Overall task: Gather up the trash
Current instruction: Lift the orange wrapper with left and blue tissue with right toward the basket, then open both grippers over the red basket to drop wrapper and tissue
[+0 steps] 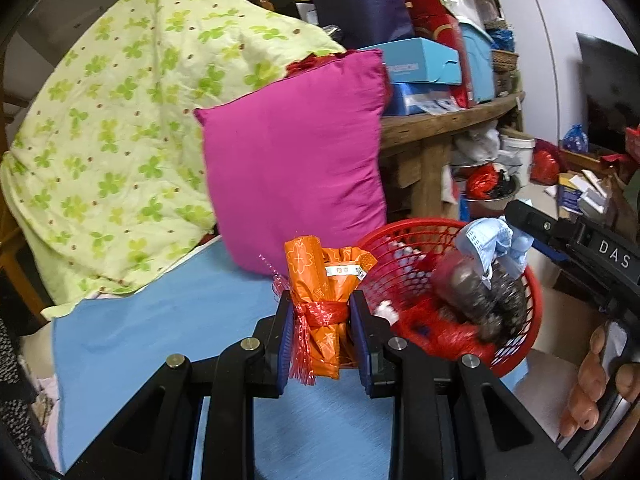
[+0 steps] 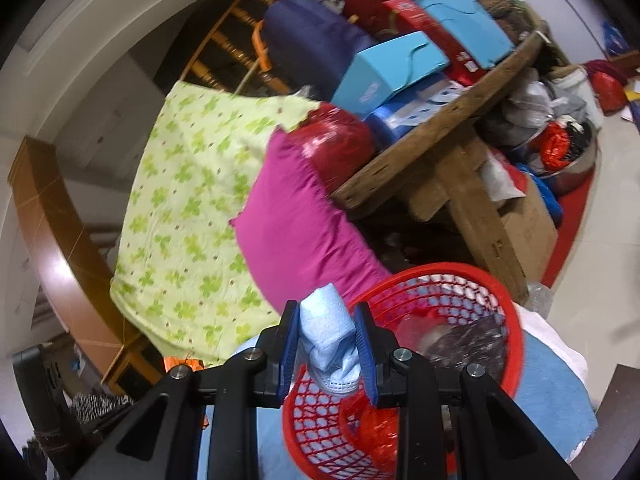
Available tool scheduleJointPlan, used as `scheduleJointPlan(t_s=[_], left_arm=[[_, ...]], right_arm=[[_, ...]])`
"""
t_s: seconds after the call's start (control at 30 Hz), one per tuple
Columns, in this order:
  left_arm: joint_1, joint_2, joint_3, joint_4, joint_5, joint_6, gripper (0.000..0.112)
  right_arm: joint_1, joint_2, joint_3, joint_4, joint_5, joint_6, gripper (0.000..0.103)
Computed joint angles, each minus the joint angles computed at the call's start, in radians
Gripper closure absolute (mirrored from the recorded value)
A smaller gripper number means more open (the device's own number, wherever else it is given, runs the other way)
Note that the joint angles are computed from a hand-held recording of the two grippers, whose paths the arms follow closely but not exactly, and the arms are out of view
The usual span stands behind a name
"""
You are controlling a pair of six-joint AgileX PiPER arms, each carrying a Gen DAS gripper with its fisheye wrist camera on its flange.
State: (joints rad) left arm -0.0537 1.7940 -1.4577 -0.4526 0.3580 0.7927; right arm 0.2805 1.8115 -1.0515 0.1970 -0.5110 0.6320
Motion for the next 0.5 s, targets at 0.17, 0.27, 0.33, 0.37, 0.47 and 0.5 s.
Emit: scheduleJointPlan(t_s=[0.17,0.27,0.33,0.37,0.47,0.5], left_arm=[[-0.021,0.053,-0.078,-0.042,0.058,0.033,0.084],[-0.049,0.082,-0.113,0.007,0.064,-0.012,0.084],[-0.065,0.097,-0.128,0.029,0.064,-0.033,0.084],[-0.071,0.102,-0.132,0.035,0.063,-0.037,0.084],[-0.087,0.123,-0.155,0.051,0.070,-0.056,0.084],[-0.092,0.131,-0.163,0.058,0.073,-0.064,0.084]], right_arm=[[-0.025,-0.010,0.027,0.027,-0.017,0.015,0.074],[-0.035,-0.017,0.041,0.032,-0.023,0.020,0.074],[-0.041,-0.017,0.042,0.034,-0.024,0.020,0.074],[-0.043,-0.020,0.047,0.037,-0.027,0.019,0.074],[-0.056,-0.020,0.055,0.029,-0.032,0.035,0.074],[-0.056,-0.025,0.063,0.037,-0.036,0.031,0.074]])
